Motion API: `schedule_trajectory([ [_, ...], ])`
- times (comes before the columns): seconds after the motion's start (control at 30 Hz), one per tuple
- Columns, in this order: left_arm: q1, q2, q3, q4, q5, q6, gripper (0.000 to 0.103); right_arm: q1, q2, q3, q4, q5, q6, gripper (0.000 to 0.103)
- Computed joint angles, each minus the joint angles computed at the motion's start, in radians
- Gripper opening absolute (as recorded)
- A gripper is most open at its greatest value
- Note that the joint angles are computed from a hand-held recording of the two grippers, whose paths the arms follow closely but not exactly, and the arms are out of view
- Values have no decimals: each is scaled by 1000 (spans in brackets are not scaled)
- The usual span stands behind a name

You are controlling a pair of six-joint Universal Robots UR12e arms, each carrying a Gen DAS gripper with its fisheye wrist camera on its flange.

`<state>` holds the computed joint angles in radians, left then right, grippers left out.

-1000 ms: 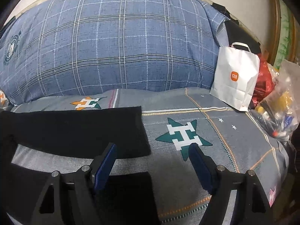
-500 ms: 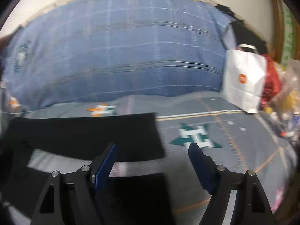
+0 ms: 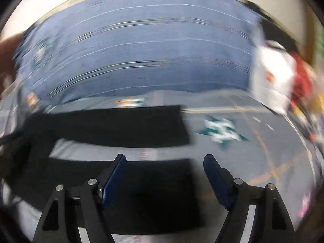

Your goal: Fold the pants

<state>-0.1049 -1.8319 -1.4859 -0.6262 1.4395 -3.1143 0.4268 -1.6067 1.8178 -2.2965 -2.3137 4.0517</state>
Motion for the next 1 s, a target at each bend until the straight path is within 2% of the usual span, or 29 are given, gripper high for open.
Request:
schedule_trajectory([
  [0.07,22,4,-3,10,-56,-55,81,-15,-61,66,-11,-9,99,77],
  [0.13,59,17,-17,43,-157,-115,81,-23,-100,110,-35,-4,136,77],
  [0.23,116,28,-6,56,-296,-127,81,-37,-138,172,-179,56,71,77],
  [0.3,149,30,29,-15,-360,-59,81,-45,-136,189,-291,129,-14,77],
  [0.33,171,30,50,-74,-407,-3,81,-43,-130,188,-323,156,-48,77],
  [0.43,219,32,83,-204,-484,124,81,-42,-96,166,-394,265,-174,77],
  [0.47,228,31,89,-244,-501,158,81,-48,-84,159,-415,328,-210,77],
  [0.5,235,29,94,-288,-526,194,81,-52,-70,147,-419,388,-247,77],
  [0.57,242,18,111,-452,-620,308,81,-45,-45,113,-349,404,-293,77],
  [0.6,237,9,126,-545,-641,371,81,-46,-40,105,-321,412,-294,77],
  [0.63,226,3,130,-597,-620,410,81,-48,-38,101,-294,423,-284,77],
  [0.67,215,4,124,-608,-578,419,81,-58,-39,100,-264,443,-266,77],
  [0.73,189,-3,118,-622,-445,407,81,-67,-41,93,-178,442,-204,77],
  [0.77,178,-3,106,-613,-364,394,81,-70,-42,93,-152,436,-184,77],
  [0.8,173,-1,95,-595,-316,388,81,-71,-44,95,-147,433,-177,77],
  [0.83,168,5,69,-551,-246,382,72,-70,-46,98,-153,431,-174,77],
  [0.9,166,32,18,-471,-216,441,69,-61,-45,95,-156,409,-175,77],
  [1.0,159,47,4,-460,-187,461,69,-60,-47,98,-179,397,-179,77],
])
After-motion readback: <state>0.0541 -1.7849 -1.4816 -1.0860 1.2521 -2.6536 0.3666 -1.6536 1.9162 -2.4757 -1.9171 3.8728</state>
